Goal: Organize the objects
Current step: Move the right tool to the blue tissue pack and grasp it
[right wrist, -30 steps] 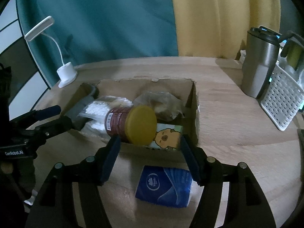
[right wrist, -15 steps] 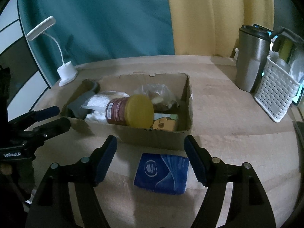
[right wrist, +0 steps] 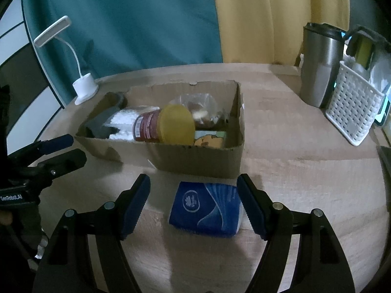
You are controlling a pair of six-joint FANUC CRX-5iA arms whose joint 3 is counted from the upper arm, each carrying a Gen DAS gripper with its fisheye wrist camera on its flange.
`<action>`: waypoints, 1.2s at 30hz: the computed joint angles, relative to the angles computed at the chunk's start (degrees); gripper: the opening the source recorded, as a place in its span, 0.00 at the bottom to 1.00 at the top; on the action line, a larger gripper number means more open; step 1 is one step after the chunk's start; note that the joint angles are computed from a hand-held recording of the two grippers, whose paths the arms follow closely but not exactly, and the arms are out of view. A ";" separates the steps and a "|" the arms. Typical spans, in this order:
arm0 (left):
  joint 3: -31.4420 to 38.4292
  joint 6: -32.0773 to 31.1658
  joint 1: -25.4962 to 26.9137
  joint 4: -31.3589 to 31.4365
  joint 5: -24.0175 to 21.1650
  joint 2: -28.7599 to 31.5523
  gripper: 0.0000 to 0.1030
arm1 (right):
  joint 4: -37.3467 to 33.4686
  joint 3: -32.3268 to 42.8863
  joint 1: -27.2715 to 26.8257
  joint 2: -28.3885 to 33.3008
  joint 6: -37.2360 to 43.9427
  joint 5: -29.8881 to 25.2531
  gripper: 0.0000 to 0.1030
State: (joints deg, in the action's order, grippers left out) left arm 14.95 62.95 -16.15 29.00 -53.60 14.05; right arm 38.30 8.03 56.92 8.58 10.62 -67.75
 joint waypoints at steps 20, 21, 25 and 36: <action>-2.09 0.83 -0.10 -0.77 -0.63 -0.29 0.85 | -2.86 -1.29 0.13 -0.12 -0.04 -0.09 0.74; -2.10 0.83 -0.10 -0.79 -0.70 -0.23 0.85 | -3.07 -1.20 0.08 0.00 0.11 -0.15 0.74; -2.09 1.24 -0.09 -1.15 -1.12 -0.05 0.85 | -3.97 -1.03 -0.18 0.36 0.49 -0.11 0.74; -1.96 1.46 -0.13 -1.27 -2.16 0.61 0.86 | -4.13 -0.14 -0.07 1.62 1.62 -1.19 0.82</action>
